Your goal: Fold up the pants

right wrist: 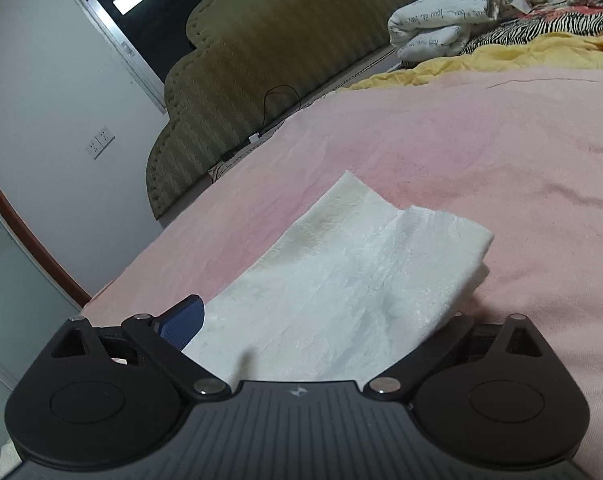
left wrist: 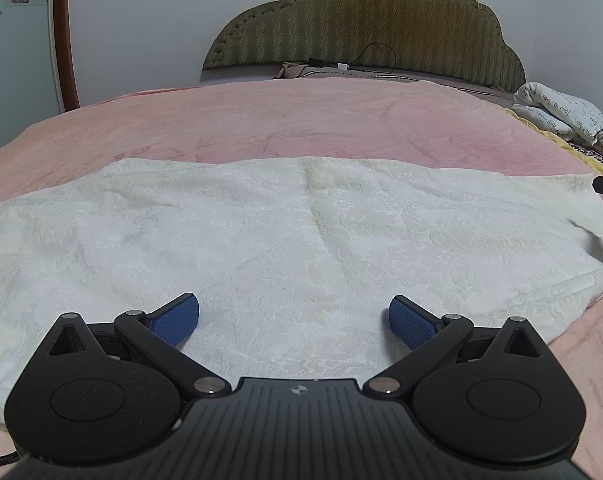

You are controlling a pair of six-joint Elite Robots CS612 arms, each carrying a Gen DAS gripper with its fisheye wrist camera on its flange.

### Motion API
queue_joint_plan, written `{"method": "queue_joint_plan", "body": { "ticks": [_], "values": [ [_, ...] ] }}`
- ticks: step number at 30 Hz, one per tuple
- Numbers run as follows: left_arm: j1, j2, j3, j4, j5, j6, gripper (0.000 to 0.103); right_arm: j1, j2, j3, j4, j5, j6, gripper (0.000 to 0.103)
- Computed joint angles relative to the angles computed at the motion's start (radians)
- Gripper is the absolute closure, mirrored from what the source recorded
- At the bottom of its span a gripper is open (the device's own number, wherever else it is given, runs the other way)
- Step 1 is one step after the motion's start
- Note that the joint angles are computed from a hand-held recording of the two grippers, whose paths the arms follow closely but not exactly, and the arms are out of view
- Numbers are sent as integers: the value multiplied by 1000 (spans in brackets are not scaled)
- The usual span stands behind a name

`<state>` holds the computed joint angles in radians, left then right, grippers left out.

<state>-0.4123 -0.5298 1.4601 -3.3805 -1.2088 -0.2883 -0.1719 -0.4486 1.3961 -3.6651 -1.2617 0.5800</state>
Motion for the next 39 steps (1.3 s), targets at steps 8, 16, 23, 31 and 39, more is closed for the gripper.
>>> {"method": "queue_joint_plan", "body": {
  "ticks": [8,16,23,31,39],
  "values": [
    [0,0,0,0,0,0,0,-1,-16,18,63,-59,58,87],
    [2,-1,1,-6,-9,-6,1,2,-14,21,16,-66,30,91],
    [50,-17,-5,-38,-213,-122,8,51,-44,15,5,-170,-254,92],
    [132,36,-96,-123,-698,-400,7,139,-46,10,-95,-252,-581,92],
    [164,147,-261,-189,-973,-735,1,198,-49,47,-139,-180,-765,93]
  ]
}}
